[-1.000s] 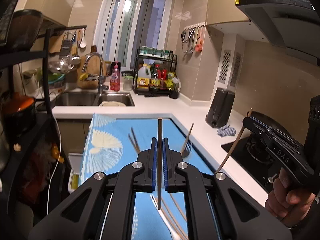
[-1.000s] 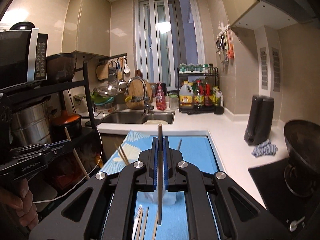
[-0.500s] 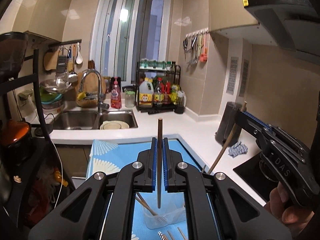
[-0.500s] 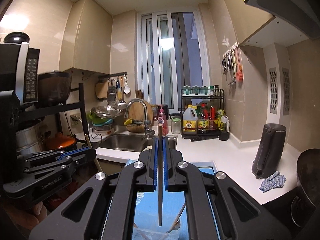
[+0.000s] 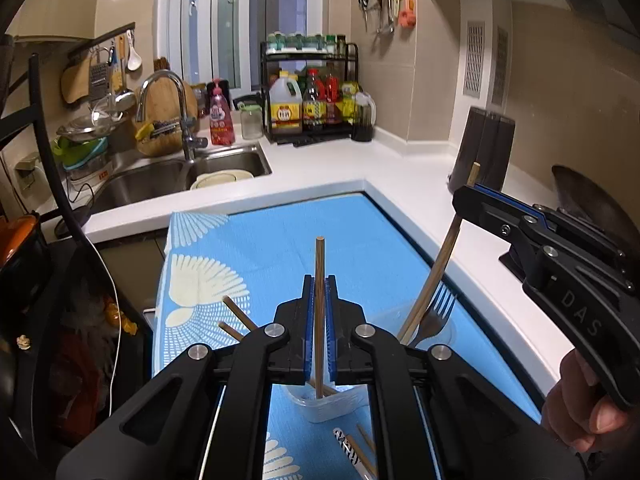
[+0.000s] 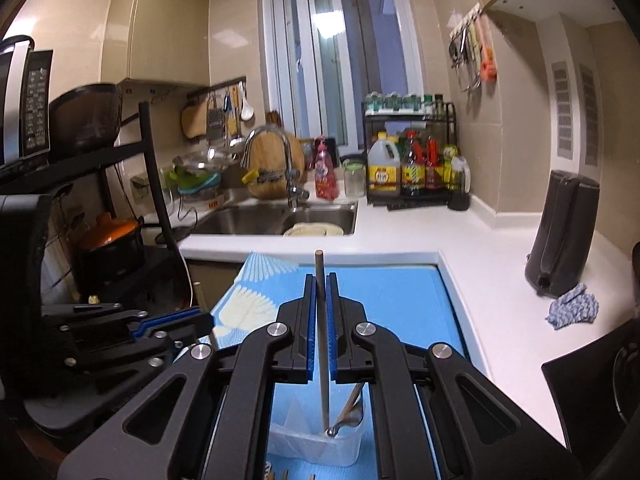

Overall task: Organize utensils
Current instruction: 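Open both tools to drop the chopsticks into the container, then move the left tool to the white spoon while the right tool approaches a chopstick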

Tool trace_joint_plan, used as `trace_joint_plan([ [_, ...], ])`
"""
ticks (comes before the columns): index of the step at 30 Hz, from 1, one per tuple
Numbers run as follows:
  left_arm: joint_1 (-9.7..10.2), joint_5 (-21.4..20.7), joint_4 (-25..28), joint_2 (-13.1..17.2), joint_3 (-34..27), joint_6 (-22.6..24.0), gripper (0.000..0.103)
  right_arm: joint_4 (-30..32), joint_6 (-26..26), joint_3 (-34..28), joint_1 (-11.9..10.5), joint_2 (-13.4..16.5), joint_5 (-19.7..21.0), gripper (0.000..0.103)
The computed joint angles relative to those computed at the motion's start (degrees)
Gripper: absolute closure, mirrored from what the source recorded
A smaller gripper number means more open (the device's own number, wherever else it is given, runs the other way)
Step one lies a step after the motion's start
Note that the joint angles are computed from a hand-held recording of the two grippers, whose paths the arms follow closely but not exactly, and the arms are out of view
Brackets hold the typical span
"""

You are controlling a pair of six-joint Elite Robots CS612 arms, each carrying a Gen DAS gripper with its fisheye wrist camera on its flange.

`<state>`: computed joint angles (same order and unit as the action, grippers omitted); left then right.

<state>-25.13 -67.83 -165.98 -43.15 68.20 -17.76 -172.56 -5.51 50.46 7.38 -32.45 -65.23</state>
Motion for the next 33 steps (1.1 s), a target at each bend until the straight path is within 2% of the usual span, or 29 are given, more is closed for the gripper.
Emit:
trace_joint_plan([
  [2, 0.16, -0.8, 2.2, 0.3, -0.6, -0.5, 0.097, 2.9, -1.2, -0.1, 0.1, -0.1, 0.1, 0.095],
  [4, 0.36, -1.9, 3.1, 0.1, -0.6, -1.6, 0.086, 4.9, -2.3, 0.4, 0.2, -0.5, -0.5, 0.093],
  [5, 0.40, -2.5, 2.3, -0.2, -0.2, -2.0, 0.076, 5.5, -2.5, 0.7, 0.1, -0.8, -0.5, 0.090],
  [6, 0.34, -2.5, 1.1, -0.5, 0.4, -2.0, 0.072, 5.8, -2.5, 1.1, 0.1, -1.1, -0.9, 0.089],
  [11, -0.52, 0.2, -4.9, -2.5, 3.6, -1.1, 0.063, 3.9, -1.7, 4.2, -0.3, -3.2, -2.4, 0.079],
  [16, -2.03, 3.5, -11.5, -4.8, 8.2, -0.4, 0.059, -2.6, -0.9, 9.8, -1.1, -6.3, -2.6, 0.078],
  [22, -4.33, 5.7, -20.5, -6.4, 15.3, -2.0, 0.054, -15.5, 2.0, 20.5, -2.6, -10.8, -0.1, 0.076],
  [24, -5.00, 6.3, -21.8, -6.4, 16.8, -2.7, 0.053, -19.4, 3.4, 23.8, -3.0, -11.7, 0.6, 0.074],
  [28, -6.58, 8.6, -23.3, -5.8, 19.4, -1.6, 0.053, -25.5, 5.1, 29.9, -3.2, -12.7, -0.9, 0.074],
  [33, -7.43, 9.2, -26.8, -4.7, 22.1, -3.1, 0.053, -28.1, 4.9, 34.7, -3.1, -12.4, -3.0, 0.074],
])
